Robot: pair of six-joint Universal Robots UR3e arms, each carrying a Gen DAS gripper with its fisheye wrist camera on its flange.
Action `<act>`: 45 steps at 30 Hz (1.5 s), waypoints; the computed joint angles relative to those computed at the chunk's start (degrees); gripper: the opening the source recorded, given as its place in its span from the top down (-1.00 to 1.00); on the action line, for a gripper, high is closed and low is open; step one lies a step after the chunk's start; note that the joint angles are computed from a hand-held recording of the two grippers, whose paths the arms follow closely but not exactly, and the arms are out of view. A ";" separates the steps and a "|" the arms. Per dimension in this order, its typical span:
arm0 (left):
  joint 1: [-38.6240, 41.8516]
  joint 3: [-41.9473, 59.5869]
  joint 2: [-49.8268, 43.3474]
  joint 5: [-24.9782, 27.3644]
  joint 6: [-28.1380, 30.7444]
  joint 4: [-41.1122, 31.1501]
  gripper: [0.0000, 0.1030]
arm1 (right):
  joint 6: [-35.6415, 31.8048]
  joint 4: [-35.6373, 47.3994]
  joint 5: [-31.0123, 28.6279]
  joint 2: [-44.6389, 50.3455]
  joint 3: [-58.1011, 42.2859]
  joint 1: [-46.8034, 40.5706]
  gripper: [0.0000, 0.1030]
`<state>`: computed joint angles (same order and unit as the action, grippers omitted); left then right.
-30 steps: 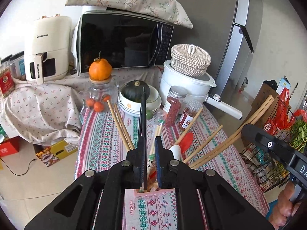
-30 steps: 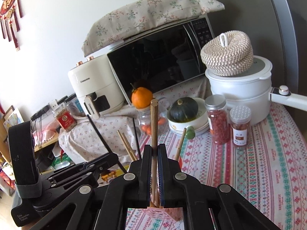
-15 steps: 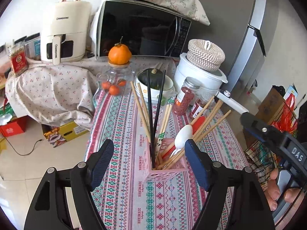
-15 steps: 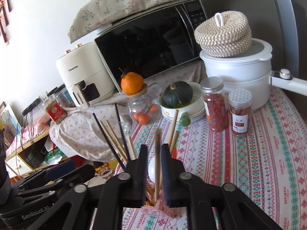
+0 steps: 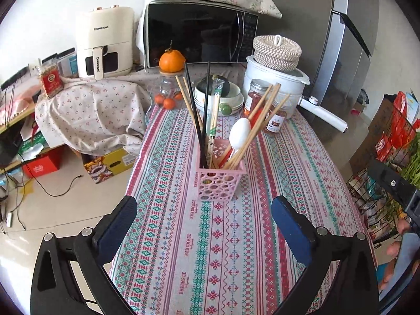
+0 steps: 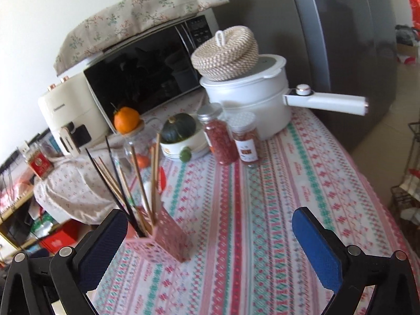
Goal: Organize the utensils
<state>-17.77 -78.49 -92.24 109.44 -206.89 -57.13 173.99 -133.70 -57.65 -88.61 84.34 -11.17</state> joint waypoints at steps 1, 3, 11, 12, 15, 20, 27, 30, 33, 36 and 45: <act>-1.20 -0.84 0.54 0.81 -0.67 0.51 -1.00 | -1.19 -0.57 -1.27 -2.07 2.52 -0.41 -1.00; -3.42 -2.38 1.55 2.28 -2.08 1.68 -1.00 | -3.29 -1.81 -3.05 -6.01 7.09 -1.50 -1.00; -8.22 -2.79 1.87 8.63 -2.69 3.10 -1.00 | -8.30 -5.21 -6.64 -15.26 16.56 -3.88 -1.00; -8.15 -2.94 2.04 8.56 -2.67 3.12 -1.00 | -8.39 -5.54 -6.72 -15.43 16.82 -3.92 -1.00; -7.66 -3.62 2.69 7.90 -2.58 3.32 -1.00 | -8.19 -6.09 -8.13 -14.99 16.86 -3.05 -1.00; -7.69 -3.86 2.87 7.90 -2.50 3.52 -1.00 | -7.54 -6.70 -10.32 -13.80 16.45 -1.21 -1.00; -7.72 -3.63 2.65 7.18 -1.98 3.38 -1.00 | -7.38 -6.87 -11.23 -12.86 15.85 0.14 -1.00; -7.68 -3.73 2.66 6.86 -1.94 3.59 -1.00 | -7.41 -6.79 -11.45 -12.80 15.85 0.48 -1.00; -7.89 -3.05 2.41 6.48 -2.18 3.15 -1.00 | -7.35 -6.62 -11.28 -12.74 15.76 0.39 -1.00; -8.45 -1.95 1.93 6.75 -2.31 2.74 -1.00 | -7.17 -6.28 -11.24 -12.63 15.47 0.53 -1.00; -9.52 -0.73 1.39 8.36 -2.74 1.98 -1.00 | -6.13 -6.34 -11.21 -12.88 15.10 0.39 -1.00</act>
<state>-27.29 -79.22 -90.85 117.80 -209.63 -55.15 167.86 -140.04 -68.86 -101.49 99.45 -10.78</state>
